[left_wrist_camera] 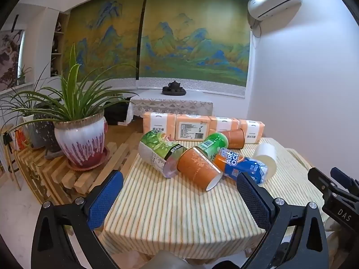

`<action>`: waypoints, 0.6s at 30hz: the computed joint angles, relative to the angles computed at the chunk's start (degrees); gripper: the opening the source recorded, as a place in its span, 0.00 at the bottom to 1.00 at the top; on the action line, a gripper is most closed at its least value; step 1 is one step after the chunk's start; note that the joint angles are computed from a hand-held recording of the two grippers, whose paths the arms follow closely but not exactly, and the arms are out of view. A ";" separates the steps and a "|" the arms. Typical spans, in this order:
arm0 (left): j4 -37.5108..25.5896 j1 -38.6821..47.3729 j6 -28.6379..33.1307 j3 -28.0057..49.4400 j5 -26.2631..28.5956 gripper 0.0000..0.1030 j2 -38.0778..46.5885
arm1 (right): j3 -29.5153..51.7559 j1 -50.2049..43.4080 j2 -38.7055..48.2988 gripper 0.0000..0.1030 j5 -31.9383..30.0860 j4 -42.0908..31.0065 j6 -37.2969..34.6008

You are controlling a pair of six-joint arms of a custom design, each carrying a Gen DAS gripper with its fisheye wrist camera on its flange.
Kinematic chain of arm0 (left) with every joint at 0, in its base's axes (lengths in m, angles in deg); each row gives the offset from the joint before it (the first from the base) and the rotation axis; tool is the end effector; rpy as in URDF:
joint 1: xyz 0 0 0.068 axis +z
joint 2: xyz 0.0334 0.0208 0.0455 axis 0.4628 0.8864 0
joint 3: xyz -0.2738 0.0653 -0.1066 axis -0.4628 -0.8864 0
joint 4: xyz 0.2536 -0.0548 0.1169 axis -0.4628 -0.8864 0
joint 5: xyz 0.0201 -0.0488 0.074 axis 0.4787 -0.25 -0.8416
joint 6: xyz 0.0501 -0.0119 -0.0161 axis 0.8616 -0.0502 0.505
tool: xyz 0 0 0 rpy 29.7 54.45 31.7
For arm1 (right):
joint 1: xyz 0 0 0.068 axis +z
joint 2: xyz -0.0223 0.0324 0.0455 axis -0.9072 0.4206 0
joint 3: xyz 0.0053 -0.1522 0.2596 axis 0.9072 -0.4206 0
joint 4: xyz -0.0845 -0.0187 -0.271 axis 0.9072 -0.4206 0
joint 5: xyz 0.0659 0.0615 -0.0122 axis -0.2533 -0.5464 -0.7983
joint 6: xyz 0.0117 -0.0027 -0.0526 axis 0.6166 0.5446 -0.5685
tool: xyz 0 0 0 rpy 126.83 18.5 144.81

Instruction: Flip cup upside down

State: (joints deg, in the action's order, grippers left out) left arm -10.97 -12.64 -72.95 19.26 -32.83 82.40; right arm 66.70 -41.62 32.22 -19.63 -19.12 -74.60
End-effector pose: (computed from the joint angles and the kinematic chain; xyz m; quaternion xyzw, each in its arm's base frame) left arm 0.1459 -0.0859 0.1366 -0.1885 0.8129 0.0746 0.5459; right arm 0.2343 0.1021 0.1120 -0.1225 0.8183 0.1488 0.5415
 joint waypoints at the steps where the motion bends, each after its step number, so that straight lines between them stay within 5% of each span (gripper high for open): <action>1: -0.02 0.05 0.07 0.00 0.00 0.99 0.03 | 0.06 0.08 0.11 0.86 0.05 0.10 0.01; 18: 3.50 2.20 3.10 -0.84 2.04 0.99 1.43 | 1.41 -0.18 0.89 0.87 0.89 -1.02 -0.14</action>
